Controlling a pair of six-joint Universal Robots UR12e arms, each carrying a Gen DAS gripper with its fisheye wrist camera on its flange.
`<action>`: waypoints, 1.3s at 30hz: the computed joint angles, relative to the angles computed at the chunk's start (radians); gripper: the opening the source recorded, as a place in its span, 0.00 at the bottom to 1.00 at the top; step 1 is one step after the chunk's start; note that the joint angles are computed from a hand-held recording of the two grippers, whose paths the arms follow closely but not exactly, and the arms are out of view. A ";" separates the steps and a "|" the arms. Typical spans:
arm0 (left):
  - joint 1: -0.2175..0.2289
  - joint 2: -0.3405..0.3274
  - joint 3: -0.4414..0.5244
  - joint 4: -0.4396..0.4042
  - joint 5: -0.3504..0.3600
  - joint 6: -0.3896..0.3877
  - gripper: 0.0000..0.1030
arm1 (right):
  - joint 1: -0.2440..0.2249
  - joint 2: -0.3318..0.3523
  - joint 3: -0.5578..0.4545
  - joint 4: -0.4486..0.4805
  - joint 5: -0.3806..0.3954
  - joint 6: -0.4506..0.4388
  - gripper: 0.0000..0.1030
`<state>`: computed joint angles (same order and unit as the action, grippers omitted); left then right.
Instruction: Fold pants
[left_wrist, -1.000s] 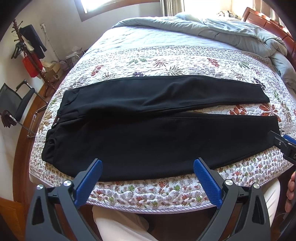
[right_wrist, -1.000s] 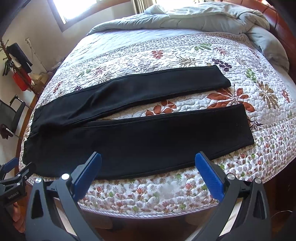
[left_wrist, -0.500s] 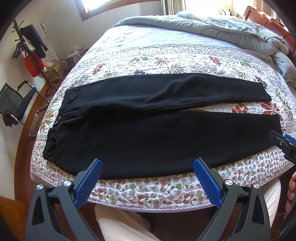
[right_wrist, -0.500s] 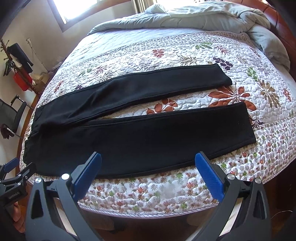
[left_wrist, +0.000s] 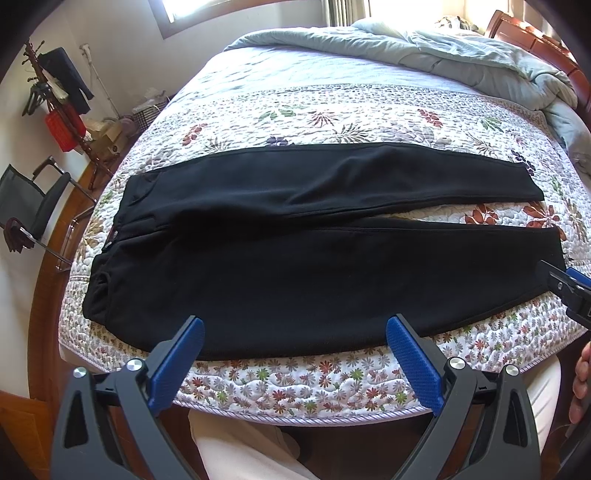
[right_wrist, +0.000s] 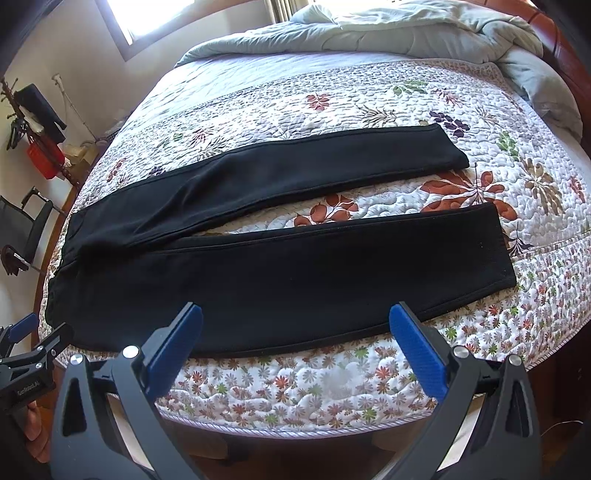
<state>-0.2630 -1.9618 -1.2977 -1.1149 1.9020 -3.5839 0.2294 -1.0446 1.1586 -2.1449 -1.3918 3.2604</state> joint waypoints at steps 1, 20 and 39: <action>0.000 -0.001 0.001 -0.002 0.000 0.001 0.96 | 0.000 0.001 -0.001 0.001 0.001 0.000 0.98; 0.002 -0.009 0.011 -0.008 0.001 0.002 0.96 | -0.003 0.017 -0.018 0.005 0.021 0.002 0.98; 0.102 -0.077 0.024 0.122 -0.288 0.104 0.96 | -0.085 0.164 -0.209 -0.027 0.009 -0.086 0.98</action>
<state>-0.1607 -2.0388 -1.2733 -0.9931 1.6142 -3.4801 0.1445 -0.8807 0.9495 -2.1722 -1.3829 3.1740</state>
